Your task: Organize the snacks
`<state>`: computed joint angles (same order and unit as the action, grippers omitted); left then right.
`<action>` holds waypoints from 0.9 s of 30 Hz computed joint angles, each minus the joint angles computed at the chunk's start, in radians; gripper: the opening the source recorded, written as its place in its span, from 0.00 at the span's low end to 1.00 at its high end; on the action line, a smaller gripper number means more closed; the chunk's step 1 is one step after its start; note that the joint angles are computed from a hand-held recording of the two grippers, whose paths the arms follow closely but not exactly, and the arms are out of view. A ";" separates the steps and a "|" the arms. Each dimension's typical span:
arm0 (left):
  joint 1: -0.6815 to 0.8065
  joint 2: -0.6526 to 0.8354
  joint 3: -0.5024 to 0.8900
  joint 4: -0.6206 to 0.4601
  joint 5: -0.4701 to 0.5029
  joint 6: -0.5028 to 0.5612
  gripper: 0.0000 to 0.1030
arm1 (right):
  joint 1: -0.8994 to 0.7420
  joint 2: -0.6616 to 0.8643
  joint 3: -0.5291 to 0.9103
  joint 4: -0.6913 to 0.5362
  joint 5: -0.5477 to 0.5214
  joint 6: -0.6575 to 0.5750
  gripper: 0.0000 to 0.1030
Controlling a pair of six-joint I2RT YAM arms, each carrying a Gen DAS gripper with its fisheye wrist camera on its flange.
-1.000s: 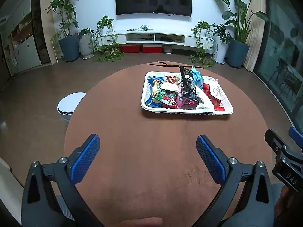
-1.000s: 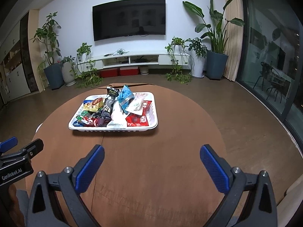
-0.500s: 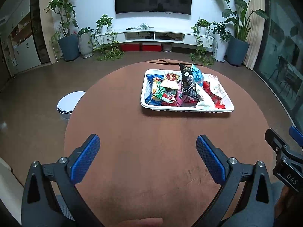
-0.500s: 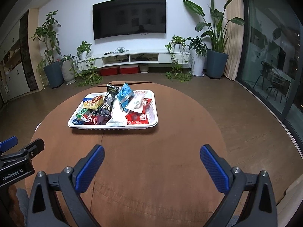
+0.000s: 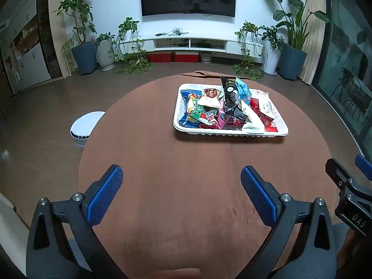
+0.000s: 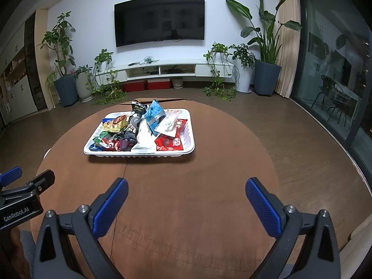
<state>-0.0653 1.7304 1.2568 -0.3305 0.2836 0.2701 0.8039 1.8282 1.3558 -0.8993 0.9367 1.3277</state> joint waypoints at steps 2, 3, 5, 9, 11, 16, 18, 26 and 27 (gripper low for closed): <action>0.000 -0.003 -0.001 -0.001 -0.001 -0.001 1.00 | 0.000 0.000 0.001 -0.002 0.000 0.001 1.00; -0.001 0.000 0.000 0.001 -0.002 -0.001 1.00 | 0.001 0.001 0.001 -0.003 0.000 0.003 1.00; 0.000 -0.001 -0.002 0.001 -0.001 0.000 1.00 | 0.000 0.000 0.002 -0.003 0.000 0.001 1.00; 0.000 0.000 -0.002 0.002 -0.002 -0.001 1.00 | 0.001 0.000 0.004 -0.006 -0.001 0.002 1.00; 0.000 -0.001 -0.002 0.001 -0.001 -0.001 1.00 | 0.001 0.001 0.005 -0.009 0.000 0.003 1.00; 0.002 0.001 -0.002 0.002 0.001 0.002 1.00 | 0.002 -0.001 0.006 -0.011 0.000 0.004 1.00; 0.002 0.002 -0.002 0.002 0.000 0.002 1.00 | -0.001 -0.002 -0.002 -0.001 -0.002 -0.001 1.00; 0.004 0.003 -0.005 0.006 0.001 0.003 1.00 | 0.000 -0.003 0.001 -0.006 -0.002 -0.002 1.00; 0.004 0.003 -0.005 0.006 0.001 0.003 1.00 | 0.001 -0.003 0.001 -0.007 -0.003 0.000 1.00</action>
